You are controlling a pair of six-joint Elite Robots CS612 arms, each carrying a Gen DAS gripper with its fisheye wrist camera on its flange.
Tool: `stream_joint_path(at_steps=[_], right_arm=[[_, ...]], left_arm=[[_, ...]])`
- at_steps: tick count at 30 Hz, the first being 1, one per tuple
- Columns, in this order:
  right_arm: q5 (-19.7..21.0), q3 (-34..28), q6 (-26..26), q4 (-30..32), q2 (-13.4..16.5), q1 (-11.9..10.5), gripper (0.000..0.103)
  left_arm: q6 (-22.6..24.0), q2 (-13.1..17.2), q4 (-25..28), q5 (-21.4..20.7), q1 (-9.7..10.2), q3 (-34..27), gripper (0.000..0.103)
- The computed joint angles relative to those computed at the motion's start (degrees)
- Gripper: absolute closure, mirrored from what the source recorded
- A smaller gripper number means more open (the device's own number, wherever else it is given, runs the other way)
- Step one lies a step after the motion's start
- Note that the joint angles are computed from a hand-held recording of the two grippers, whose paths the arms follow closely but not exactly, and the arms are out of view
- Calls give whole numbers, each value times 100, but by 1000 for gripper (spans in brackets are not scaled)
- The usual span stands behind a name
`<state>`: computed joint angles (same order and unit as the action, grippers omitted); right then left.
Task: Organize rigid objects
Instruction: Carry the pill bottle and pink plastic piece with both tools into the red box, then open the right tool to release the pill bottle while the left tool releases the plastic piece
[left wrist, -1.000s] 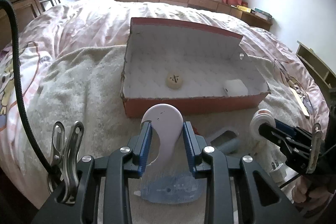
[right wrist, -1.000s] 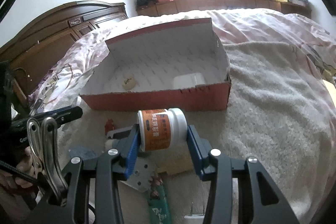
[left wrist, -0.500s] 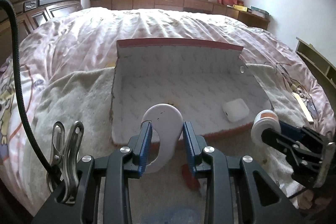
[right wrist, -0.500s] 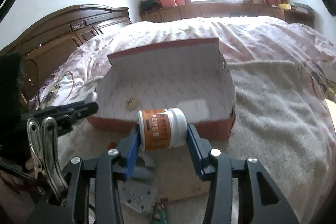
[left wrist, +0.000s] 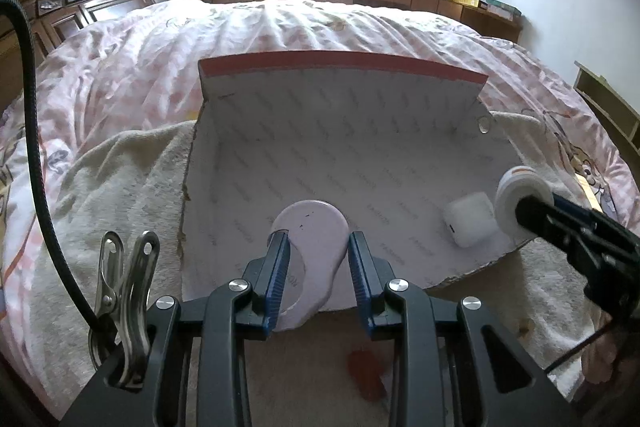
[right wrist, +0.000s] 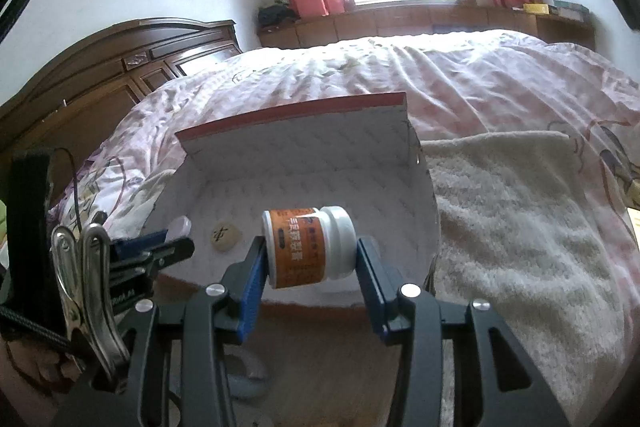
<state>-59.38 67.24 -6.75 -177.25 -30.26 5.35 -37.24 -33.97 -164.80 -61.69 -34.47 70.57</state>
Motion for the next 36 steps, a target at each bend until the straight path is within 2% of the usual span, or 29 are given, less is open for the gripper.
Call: stream_joint_path(at_steps=[6,21,27,29,34,36], right_arm=[[-50,-313,-7,220,152,21,57],[-315,-818,-26,607,432,89,57],[-292,-849,-42,586,451,99,54],[-293,-818,-13,492,441,100,45],[-270,-736,48,318,401,93,39],[-287,-707,45,309,383,93,38]], left_arm=[[-30,78,118,-94,27,-105,72],[182,154,157,133,15,-224,71],[202,161,106,64,17,-227,63],[222,164,107,80,11,-230,61],[209,159,117,83,4,-229,60],[186,163,110,85,2,-231,50]])
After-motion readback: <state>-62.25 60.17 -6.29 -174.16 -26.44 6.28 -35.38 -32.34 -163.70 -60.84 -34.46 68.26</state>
